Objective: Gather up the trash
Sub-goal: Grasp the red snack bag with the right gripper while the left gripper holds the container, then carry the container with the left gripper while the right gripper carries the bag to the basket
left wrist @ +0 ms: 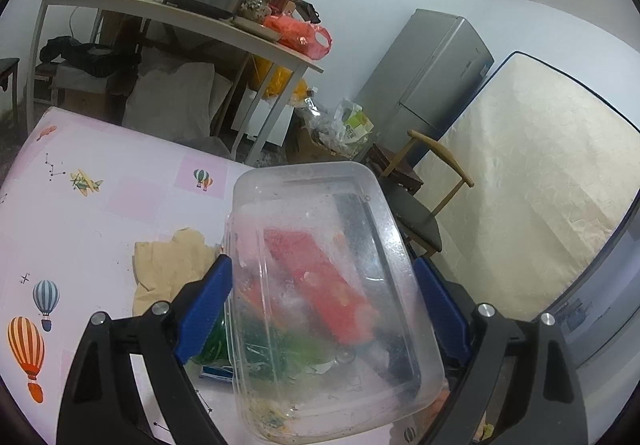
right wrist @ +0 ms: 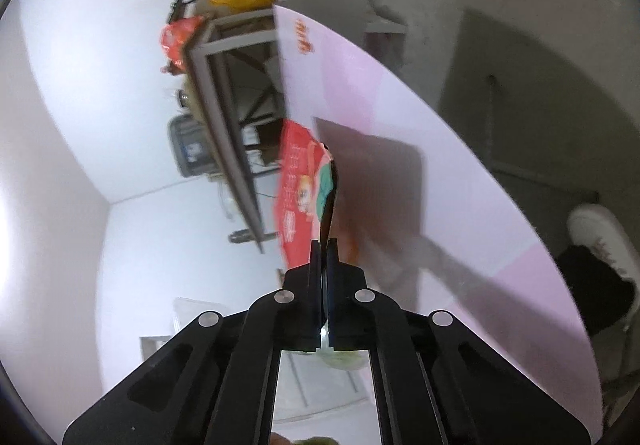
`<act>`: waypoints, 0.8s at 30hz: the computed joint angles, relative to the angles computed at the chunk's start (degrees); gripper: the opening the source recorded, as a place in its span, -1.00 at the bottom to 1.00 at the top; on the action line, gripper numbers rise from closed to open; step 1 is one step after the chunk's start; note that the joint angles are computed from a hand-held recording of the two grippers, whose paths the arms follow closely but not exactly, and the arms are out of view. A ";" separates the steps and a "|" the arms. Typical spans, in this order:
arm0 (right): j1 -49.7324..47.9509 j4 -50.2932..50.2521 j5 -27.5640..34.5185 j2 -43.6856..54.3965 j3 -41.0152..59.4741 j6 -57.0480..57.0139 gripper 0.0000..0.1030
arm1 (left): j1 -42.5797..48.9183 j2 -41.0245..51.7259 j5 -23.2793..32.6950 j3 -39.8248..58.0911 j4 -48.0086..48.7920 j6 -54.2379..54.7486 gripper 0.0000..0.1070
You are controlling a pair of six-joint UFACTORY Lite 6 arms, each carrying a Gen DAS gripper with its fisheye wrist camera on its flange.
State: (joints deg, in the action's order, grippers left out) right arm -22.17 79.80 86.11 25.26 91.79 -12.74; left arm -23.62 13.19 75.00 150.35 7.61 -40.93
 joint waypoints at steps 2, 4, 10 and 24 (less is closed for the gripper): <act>-1.23 1.88 0.68 -0.77 -0.70 -1.02 -0.99 | -0.81 -2.55 -2.22 -4.53 0.95 -1.24 0.65; -2.67 3.14 1.37 -1.22 -0.50 -1.52 -0.99 | -1.47 -4.91 -4.30 -8.85 1.36 -2.57 0.64; -6.77 4.25 1.97 0.61 6.40 0.72 -1.00 | -2.05 -9.68 -8.12 -16.48 2.48 -4.05 0.64; -18.04 2.75 4.43 1.76 13.65 2.56 -1.00 | -3.60 -6.89 -9.10 -13.94 0.41 -3.16 0.63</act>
